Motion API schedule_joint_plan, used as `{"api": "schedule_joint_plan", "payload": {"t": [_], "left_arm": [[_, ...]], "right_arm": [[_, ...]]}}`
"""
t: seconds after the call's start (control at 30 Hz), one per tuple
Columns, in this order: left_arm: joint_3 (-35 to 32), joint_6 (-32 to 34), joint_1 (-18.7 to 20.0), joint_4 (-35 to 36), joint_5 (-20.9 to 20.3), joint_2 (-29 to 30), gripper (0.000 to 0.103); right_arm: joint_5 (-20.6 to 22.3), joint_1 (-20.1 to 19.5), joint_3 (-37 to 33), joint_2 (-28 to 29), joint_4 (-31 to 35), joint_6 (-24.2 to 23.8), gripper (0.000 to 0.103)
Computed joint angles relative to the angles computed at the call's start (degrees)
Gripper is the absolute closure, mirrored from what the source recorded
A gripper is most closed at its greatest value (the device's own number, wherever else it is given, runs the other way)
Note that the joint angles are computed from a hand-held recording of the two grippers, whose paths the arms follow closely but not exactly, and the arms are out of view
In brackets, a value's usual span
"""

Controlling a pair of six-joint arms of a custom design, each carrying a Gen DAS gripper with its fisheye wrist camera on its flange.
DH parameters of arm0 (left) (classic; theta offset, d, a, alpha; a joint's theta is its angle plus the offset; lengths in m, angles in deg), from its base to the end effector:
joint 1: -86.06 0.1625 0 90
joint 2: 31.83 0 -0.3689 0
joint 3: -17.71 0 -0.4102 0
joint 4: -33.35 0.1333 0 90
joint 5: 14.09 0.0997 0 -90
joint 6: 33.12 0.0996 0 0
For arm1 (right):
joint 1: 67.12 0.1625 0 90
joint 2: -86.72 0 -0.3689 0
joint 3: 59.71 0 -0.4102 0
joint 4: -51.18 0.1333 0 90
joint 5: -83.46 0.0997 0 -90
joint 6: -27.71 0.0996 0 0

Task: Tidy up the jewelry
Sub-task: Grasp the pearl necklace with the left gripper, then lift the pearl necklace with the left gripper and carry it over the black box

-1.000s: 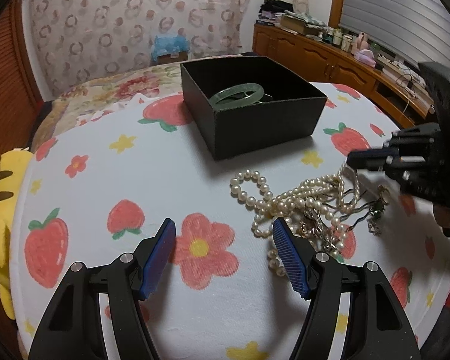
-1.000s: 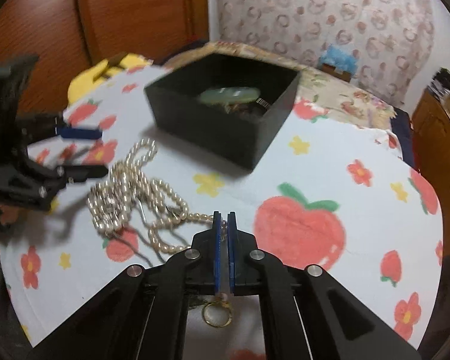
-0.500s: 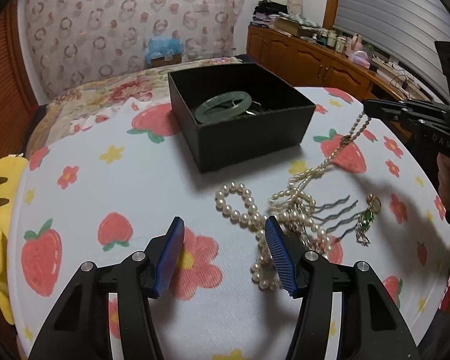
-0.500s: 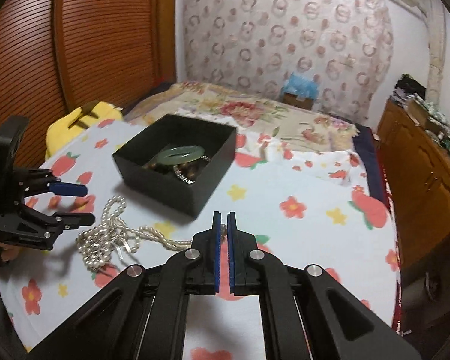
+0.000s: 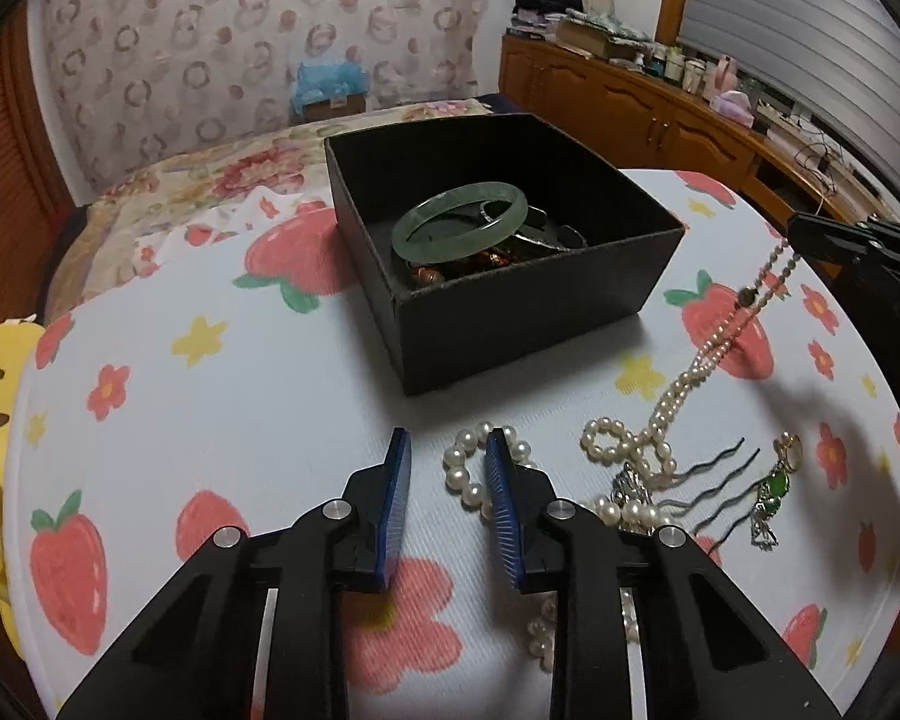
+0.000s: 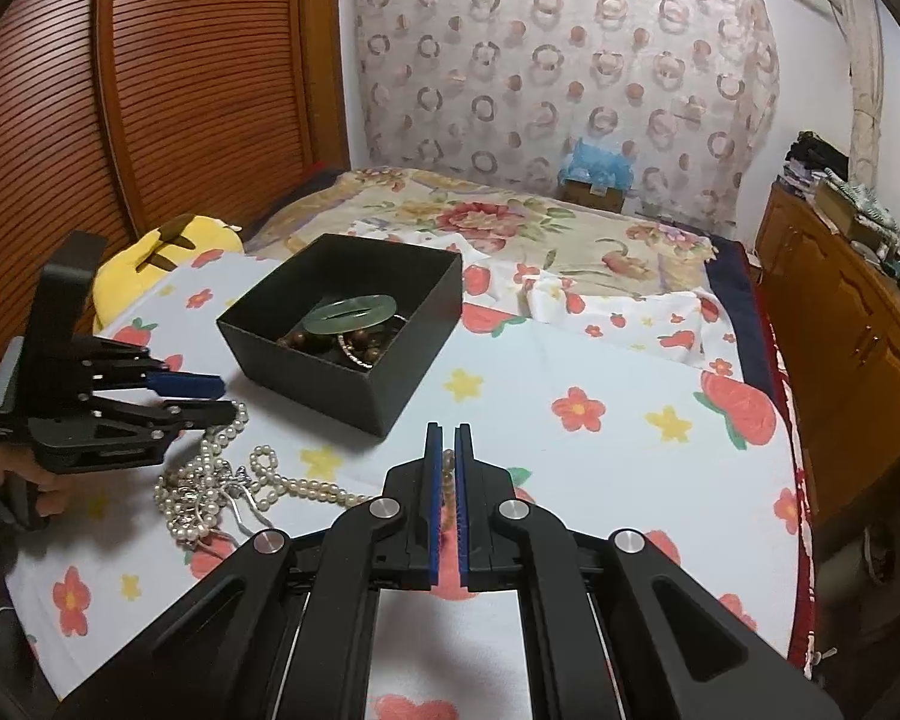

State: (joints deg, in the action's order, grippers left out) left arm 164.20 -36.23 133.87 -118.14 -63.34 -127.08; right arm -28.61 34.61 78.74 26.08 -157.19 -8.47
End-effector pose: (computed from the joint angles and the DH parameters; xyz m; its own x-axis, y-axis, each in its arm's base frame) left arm -0.0778 -0.3811 0.1535 -0.6742 0.3825 -0.6317 0.6252 0.7510 -0.2125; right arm 0.1759 -0.3753 0.0778 -0.6813 -0.3981 0.6143 -0.6896 0.6304 -0.3563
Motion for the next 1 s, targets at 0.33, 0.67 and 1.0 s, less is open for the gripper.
{"api": "schedule_joint_plan", "payload": {"t": [0.33, 0.67, 1.0], "left_arm": [[1.59, -0.84, -4.18, 2.04, -0.3, -7.06, 0.096], [1.41, -2.04, -13.65, 5.63, 3.5, -16.06, 0.096], [-1.13, -1.05, -18.02, 5.77, 6.59, -18.04, 0.096]], "right_arm": [[0.85, 3.18, 0.37, -2.23, 0.35, 0.34, 0.098], [0.49, 8.92, -1.57, -5.14, 1.83, 0.19, 0.098], [0.14, 12.46, -4.02, -7.34, 4.3, 0.27, 0.098]]}}
